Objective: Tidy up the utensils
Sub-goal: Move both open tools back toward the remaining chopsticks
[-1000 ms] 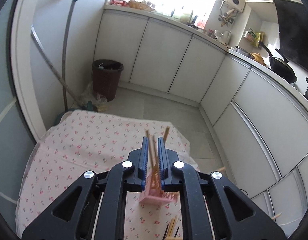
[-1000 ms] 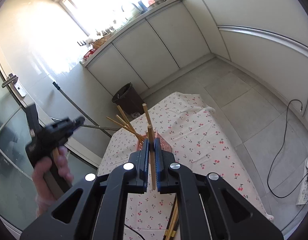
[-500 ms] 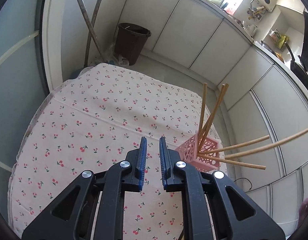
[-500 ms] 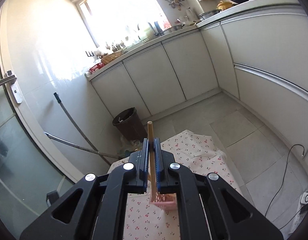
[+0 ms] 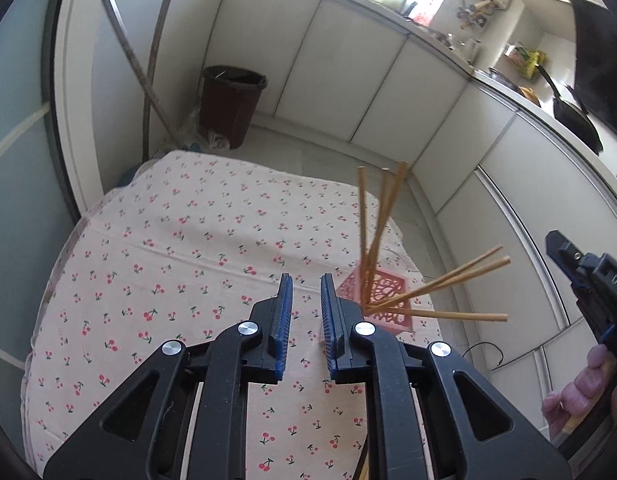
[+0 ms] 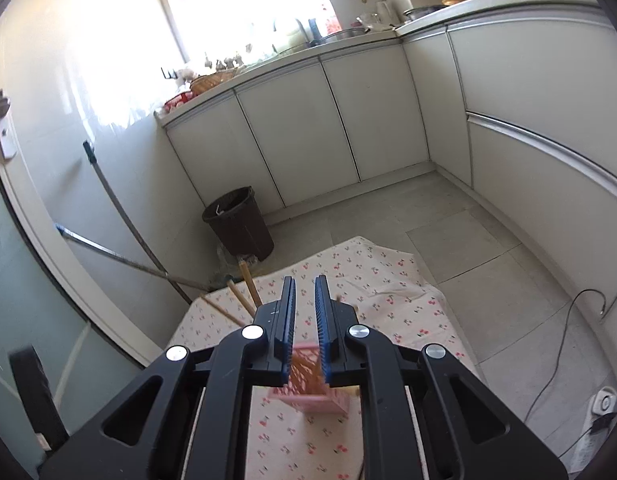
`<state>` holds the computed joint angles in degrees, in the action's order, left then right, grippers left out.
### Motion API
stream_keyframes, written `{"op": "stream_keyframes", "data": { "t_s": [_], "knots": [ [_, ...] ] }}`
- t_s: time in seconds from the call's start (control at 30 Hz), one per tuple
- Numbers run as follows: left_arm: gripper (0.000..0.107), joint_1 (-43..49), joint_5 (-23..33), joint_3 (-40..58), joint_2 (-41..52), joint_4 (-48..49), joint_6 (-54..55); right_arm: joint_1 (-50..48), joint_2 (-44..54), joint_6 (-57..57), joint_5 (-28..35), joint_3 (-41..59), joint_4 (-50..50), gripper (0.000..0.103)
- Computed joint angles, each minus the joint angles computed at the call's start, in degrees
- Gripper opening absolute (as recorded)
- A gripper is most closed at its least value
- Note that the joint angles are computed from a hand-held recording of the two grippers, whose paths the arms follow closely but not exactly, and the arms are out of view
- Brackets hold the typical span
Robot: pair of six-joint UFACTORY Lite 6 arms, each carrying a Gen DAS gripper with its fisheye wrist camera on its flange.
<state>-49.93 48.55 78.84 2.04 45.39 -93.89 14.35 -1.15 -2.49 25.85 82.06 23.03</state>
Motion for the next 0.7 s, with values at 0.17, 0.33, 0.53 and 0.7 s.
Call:
{"op": "stream_keyframes", "data": {
  "t_s": [0.17,0.33,0.53,0.7],
  "knots": [
    [0.024,-6.4,7.2,6.5,5.0,3.5,1.5,2.5,-9.6,7.5,-2.2,-12.1,-12.2,0.012],
    [0.042,-10.5,10.9,10.1,8.4,4.9,2.0,4.6,-17.3,17.4,-1.7,-22.1,-25.1,0.022],
    [0.063,-13.9,13.4,12.3,10.9,4.8,1.8,3.7,-21.5,20.3,0.1,-27.9,-28.5,0.041],
    [0.076,-16.3,14.4,13.0,12.4,4.6,1.1,3.2,-23.8,22.4,1.4,-31.2,-30.6,0.052]
  ]
}}
